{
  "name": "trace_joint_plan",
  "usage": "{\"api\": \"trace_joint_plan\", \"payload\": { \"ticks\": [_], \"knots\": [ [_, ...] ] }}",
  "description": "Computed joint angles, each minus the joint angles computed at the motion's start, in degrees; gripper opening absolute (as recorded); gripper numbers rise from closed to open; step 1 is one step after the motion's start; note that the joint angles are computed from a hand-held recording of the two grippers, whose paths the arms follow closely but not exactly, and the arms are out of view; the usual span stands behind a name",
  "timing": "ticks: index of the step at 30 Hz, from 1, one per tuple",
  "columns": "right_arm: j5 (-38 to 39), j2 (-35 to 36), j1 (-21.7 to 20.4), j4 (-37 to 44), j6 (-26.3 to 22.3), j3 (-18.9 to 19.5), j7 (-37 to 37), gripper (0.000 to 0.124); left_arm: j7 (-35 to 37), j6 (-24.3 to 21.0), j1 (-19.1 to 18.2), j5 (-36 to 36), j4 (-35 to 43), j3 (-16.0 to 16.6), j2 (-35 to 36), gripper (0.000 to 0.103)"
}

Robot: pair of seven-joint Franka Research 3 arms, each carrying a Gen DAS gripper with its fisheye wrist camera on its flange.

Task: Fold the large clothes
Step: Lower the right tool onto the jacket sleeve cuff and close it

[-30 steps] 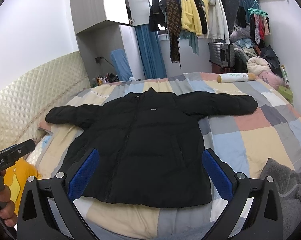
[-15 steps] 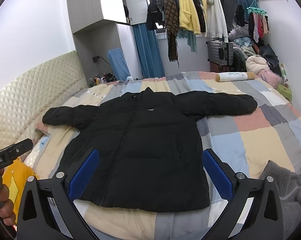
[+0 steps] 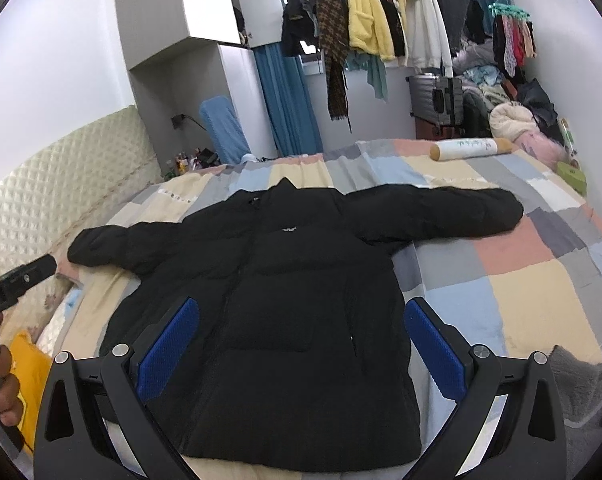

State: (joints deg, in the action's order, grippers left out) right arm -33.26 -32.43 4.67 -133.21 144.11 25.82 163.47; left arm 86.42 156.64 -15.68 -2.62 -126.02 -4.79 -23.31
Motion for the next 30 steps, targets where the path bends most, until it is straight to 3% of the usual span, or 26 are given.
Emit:
{"api": "trace_joint_plan", "payload": {
  "ticks": [7, 11, 16, 19, 23, 27, 28, 30],
  "knots": [
    [-4.09, 2.46, -3.58, 0.21, 2.04, -1.88, 0.47, 0.103, 4.06, 1.26, -1.35, -5.35, 0.91, 1.99, 5.47, 0.103],
    [-7.85, 2.60, -6.59, -0.75, 5.68, -3.75, 1.85, 0.103, 6.07, 1.59, -0.77, -7.19, 1.41, 1.56, 7.66, 0.103],
    [-14.36, 4.96, -11.77, -0.24, 6.84, -4.97, 1.99, 0.103, 8.32, 1.87, 0.04, -9.63, 1.43, 0.87, 9.67, 0.103],
    [-16.71, 7.24, -13.22, -1.08, 12.55, -9.09, 2.09, 0.103, 11.56, 2.57, -0.46, -12.84, 1.50, 1.22, 10.73, 0.103],
    [-17.00, 11.38, -15.48, -0.75, 14.89, -13.17, -0.89, 0.103, 13.15, 3.10, 0.21, -14.38, 2.19, 0.52, 12.36, 0.103],
    [-20.86, 15.72, -18.87, -0.38, 20.25, -16.93, -0.58, 0.103, 14.67, 4.03, 0.67, -16.82, 2.71, -0.13, 13.89, 0.103],
    [-19.84, 16.98, -19.07, -0.59, 23.34, -18.78, -0.65, 0.103, 14.89, 4.37, 0.80, -17.33, 2.93, -0.28, 14.36, 0.103],
    [-10.30, 19.72, -17.19, -1.99, 30.47, -24.42, -6.34, 0.103, 14.92, 5.48, 1.02, -18.63, 2.93, -0.66, 15.17, 0.103]
  ]
}}
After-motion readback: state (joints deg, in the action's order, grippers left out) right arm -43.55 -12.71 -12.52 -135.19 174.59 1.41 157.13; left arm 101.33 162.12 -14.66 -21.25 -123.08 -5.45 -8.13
